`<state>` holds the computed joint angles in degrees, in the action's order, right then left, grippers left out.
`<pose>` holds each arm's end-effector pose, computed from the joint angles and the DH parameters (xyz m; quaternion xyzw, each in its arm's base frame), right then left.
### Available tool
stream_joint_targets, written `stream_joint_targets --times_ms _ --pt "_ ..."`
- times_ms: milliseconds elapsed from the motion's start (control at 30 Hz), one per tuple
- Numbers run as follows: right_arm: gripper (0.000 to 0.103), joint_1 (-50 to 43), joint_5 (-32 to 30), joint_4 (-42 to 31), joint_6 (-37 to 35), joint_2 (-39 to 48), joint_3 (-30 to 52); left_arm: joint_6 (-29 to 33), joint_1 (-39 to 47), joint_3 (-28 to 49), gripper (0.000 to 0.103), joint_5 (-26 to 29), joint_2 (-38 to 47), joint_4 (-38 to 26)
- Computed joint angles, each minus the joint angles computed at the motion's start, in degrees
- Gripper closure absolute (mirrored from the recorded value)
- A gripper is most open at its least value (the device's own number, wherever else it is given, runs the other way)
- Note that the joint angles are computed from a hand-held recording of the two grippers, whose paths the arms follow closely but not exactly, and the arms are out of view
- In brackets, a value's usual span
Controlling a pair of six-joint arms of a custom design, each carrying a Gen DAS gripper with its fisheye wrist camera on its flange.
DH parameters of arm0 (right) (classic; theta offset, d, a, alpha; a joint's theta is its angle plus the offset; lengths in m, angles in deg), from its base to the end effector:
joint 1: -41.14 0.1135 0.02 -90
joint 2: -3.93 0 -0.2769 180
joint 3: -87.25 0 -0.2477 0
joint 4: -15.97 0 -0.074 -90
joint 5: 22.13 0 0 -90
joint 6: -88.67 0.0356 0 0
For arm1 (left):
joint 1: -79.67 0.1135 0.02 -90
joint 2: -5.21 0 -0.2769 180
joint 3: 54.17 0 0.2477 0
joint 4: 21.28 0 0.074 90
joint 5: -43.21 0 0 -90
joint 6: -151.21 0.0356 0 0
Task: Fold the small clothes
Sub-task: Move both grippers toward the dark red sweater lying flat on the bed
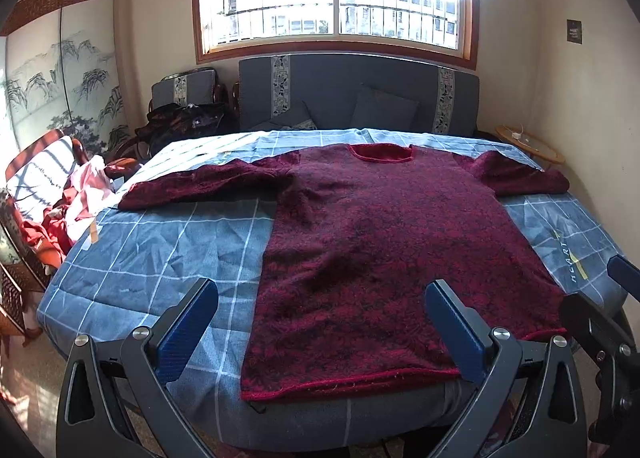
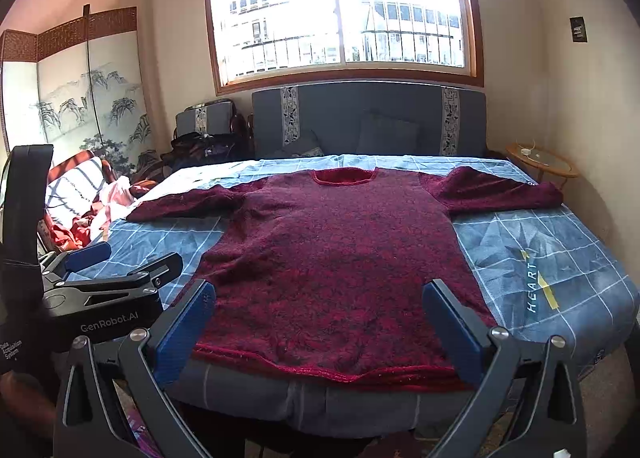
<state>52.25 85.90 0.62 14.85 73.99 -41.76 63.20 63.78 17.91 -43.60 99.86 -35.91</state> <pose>0.2461 0.0371 0.2319 0.1116 0.8696 -0.0261 0.4802 0.3442 -0.1000 0.2282 0.1514 0.8826 -0.0785 0.4382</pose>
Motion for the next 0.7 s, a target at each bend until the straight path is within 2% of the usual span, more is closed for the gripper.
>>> stream_joint_targets --times_ms 167,333,500,700 --pt "0.000 -2.51 0.21 -3.93 0.40 7.77 6.12 0.27 1.02 2.54 0.001 2.29 3.88 0.02" --pt "0.000 -2.98 2.16 -4.62 -0.58 12.39 8.05 0.51 1.28 3.92 0.001 2.43 6.22 0.18" --pt "0.000 -2.80 5.33 -5.57 -1.59 14.64 9.33 0.71 1.54 2.28 0.001 2.23 5.23 2.05" --pt "0.000 -4.68 4.34 -5.16 -3.05 16.02 9.97 0.58 1.05 1.98 0.001 1.06 4.37 2.53"
